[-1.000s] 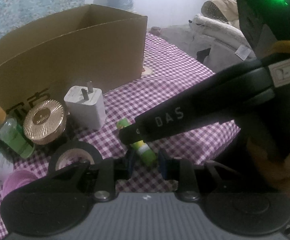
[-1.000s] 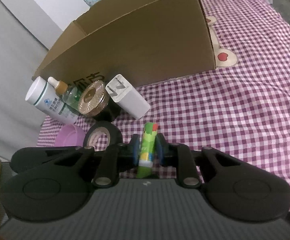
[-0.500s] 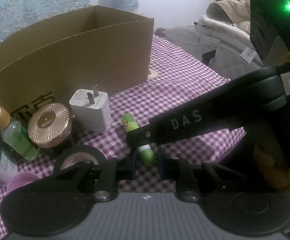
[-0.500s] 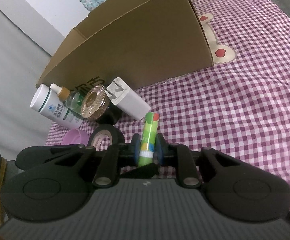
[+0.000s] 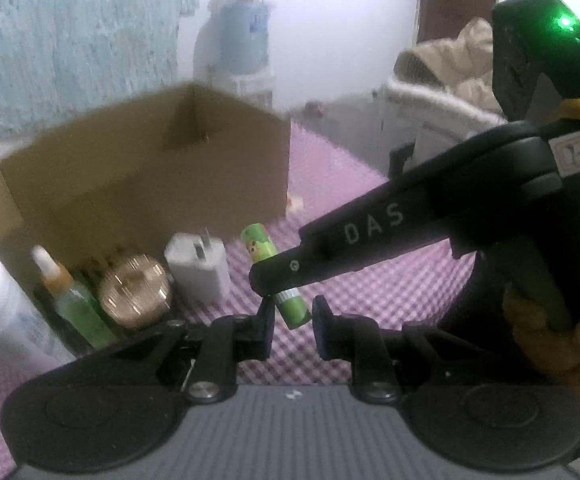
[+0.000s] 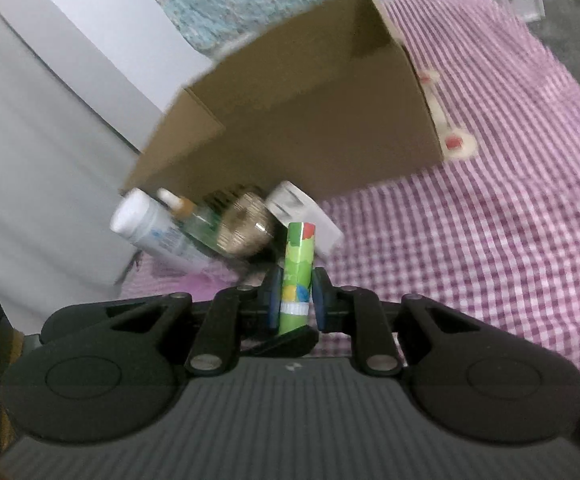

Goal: Organize rigid objects
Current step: 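Carry the green glue stick with the right gripper into the box and release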

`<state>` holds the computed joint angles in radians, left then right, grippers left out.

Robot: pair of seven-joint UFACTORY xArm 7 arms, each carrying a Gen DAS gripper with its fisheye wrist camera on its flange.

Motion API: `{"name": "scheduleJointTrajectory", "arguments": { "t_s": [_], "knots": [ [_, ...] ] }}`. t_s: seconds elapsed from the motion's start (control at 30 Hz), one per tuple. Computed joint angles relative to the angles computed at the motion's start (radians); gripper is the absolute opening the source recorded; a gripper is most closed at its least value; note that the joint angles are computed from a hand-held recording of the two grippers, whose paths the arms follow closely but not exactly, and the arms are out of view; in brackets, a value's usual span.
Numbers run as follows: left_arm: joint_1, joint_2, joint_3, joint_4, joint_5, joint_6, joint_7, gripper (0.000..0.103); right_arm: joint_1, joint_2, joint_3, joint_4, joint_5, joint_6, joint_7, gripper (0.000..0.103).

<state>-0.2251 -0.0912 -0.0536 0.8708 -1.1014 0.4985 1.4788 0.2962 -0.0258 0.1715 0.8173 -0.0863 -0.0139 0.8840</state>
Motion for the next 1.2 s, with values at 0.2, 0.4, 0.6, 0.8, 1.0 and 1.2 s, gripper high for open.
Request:
{"name": "scheduleJointTrajectory", "arguments": {
  "t_s": [0.2, 0.4, 0.6, 0.8, 1.0, 1.2],
  "knots": [
    [0.006, -0.027, 0.025, 0.067, -0.059, -0.021, 0.060, 0.021, -0.050, 0.020, 0.020, 0.134, -0.288, 0.004, 0.173, 0.016],
    [0.057, 0.096, 0.023, 0.264, 0.067, -0.004, -0.088, 0.019, -0.116, 0.198, 0.132, 0.399, 0.047, 0.051, -0.261, 0.016],
    [0.122, 0.341, 0.013, 0.570, 0.379, 0.123, -0.430, 0.017, -0.217, 0.500, 0.265, 0.810, 0.282, 0.293, -0.522, 0.016],
    [0.142, 0.563, 0.022, 0.851, 0.620, 0.284, -0.670, 0.015, -0.133, 0.788, 0.187, 1.250, 0.346, 0.604, -0.500, 0.016],
    [0.189, 0.599, -0.023, 0.884, 0.707, 0.294, -0.725, 0.017, -0.053, 0.951, 0.097, 1.515, 0.398, 0.767, -0.448, 0.021],
    [0.238, 0.583, -0.083, 0.864, 0.706, 0.272, -0.732, 0.023, -0.063, 0.897, 0.088, 1.416, 0.480, 0.715, -0.497, 0.042]
  ]
}}
